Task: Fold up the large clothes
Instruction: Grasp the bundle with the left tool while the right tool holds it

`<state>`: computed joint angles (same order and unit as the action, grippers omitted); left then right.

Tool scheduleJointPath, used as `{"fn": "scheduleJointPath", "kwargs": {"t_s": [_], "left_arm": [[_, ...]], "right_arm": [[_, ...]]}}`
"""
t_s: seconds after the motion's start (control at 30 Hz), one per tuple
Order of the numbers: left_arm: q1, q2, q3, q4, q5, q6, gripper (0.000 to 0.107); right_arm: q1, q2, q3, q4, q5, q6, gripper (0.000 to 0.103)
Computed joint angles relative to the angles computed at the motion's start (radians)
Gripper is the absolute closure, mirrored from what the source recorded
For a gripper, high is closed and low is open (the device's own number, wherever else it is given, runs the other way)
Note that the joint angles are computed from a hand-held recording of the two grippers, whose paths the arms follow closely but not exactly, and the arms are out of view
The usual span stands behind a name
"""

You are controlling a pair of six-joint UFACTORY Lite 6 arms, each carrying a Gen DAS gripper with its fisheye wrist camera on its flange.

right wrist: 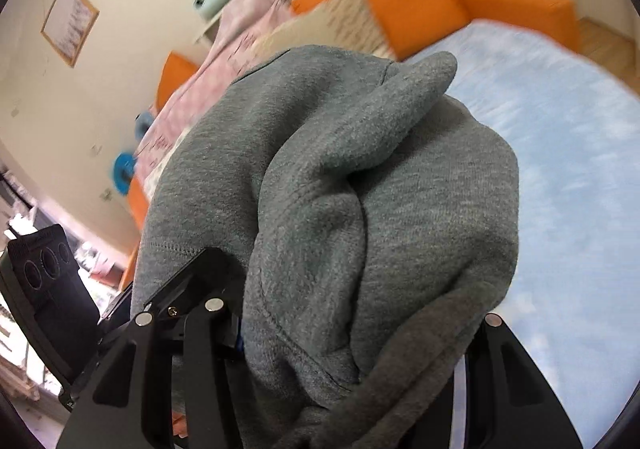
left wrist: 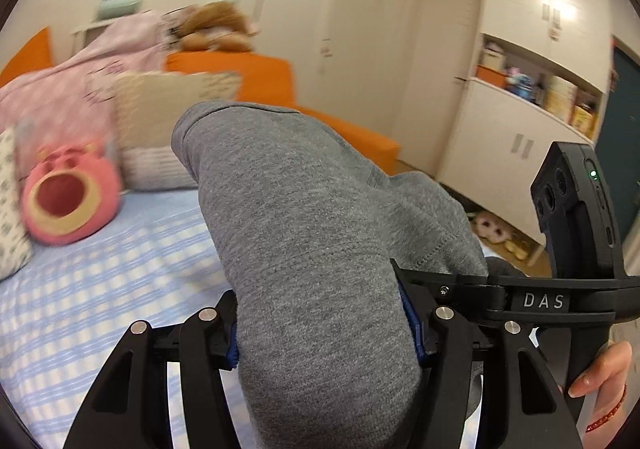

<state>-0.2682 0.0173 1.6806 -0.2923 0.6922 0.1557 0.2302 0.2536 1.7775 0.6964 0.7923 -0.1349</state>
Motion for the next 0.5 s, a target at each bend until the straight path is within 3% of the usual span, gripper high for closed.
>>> {"fn": "scheduleJointPath", "kwargs": {"t_s": [0.2, 0.5], "left_arm": [[-0.324, 0.156, 0.138, 0.23, -0.071, -0.292, 0.046], [-0.521, 0.337, 0.187, 0.361, -0.172, -0.483, 0.045]], "right_arm": [[-0.288, -0.262, -0.273, 0.042, 0.069, -0.159, 0.055], [-0.646, -0.38, -0.545, 0.186, 0.146, -0.516, 0.055]]}}
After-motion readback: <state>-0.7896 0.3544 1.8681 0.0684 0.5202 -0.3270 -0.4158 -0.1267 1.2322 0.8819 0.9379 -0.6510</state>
